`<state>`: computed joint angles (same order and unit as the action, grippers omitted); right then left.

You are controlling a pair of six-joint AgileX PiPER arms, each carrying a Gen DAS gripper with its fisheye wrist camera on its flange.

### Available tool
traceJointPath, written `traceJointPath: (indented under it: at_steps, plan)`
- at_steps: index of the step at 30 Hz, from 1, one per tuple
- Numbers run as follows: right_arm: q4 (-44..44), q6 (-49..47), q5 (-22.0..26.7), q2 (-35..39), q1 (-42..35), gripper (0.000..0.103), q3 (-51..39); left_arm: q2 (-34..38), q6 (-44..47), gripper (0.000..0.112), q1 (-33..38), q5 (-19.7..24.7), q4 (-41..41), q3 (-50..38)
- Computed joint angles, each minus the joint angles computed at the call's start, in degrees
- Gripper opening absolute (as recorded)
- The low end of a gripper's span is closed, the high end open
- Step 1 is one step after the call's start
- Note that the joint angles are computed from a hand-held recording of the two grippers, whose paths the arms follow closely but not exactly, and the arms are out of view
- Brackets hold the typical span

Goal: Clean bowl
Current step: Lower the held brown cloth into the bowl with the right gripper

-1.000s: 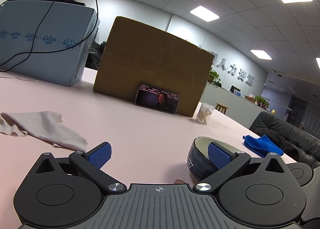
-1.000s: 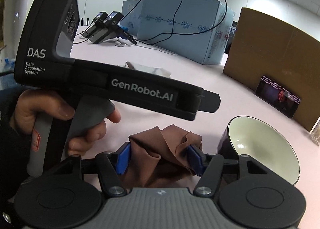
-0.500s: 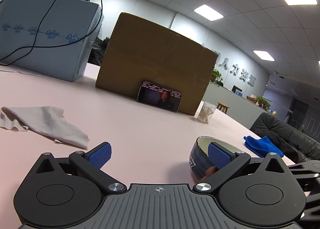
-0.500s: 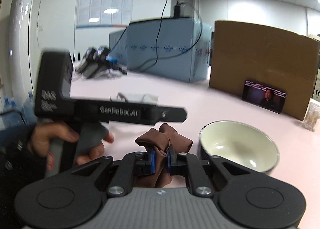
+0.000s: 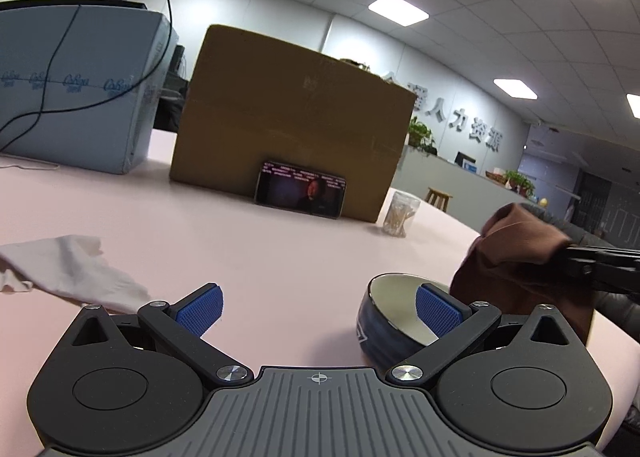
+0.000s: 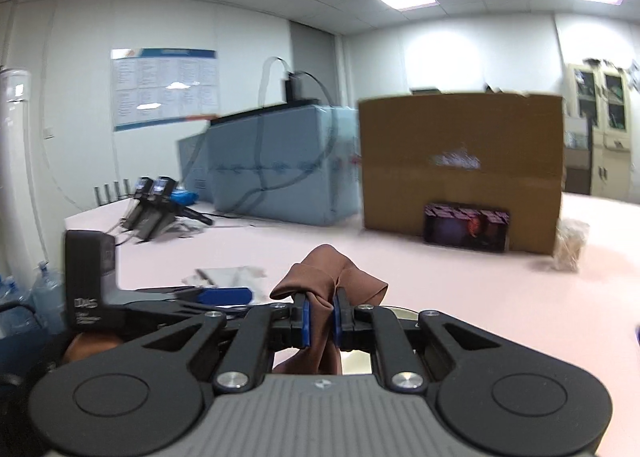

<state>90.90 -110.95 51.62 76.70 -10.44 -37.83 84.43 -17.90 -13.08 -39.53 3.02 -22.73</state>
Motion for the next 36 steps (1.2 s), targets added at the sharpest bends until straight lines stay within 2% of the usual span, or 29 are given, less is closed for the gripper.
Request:
traceJointPath:
  at_steps: [4,10,19,24,31,36]
  plan:
    - [-10.9,14.42,-4.76,6.25,3.47,0.012,-10.02,2.0,-4.97,0.103,1.17,3.12,6.68,-2.88]
    - [-25.69,31.54,-12.27,12.65,10.51,0.012,-20.06,3.88,-13.22,0.103,3.26,7.06,14.22,-5.09]
    - [-44.89,48.38,-18.61,18.3,17.62,0.013,-25.14,4.89,-20.85,0.103,5.78,5.52,21.84,-5.15]
    - [-48.46,52.17,-18.92,20.17,19.15,0.012,-27.36,5.19,-21.97,0.103,5.99,5.16,23.23,-5.33]
    - [-49.88,53.13,-20.1,19.58,19.96,0.012,-27.03,5.15,-22.91,0.103,6.35,4.79,23.91,-5.29]
    - [-54.2,56.3,-20.38,18.22,19.39,0.013,-26.09,5.29,-23.74,0.103,6.56,4.87,24.5,-5.58]
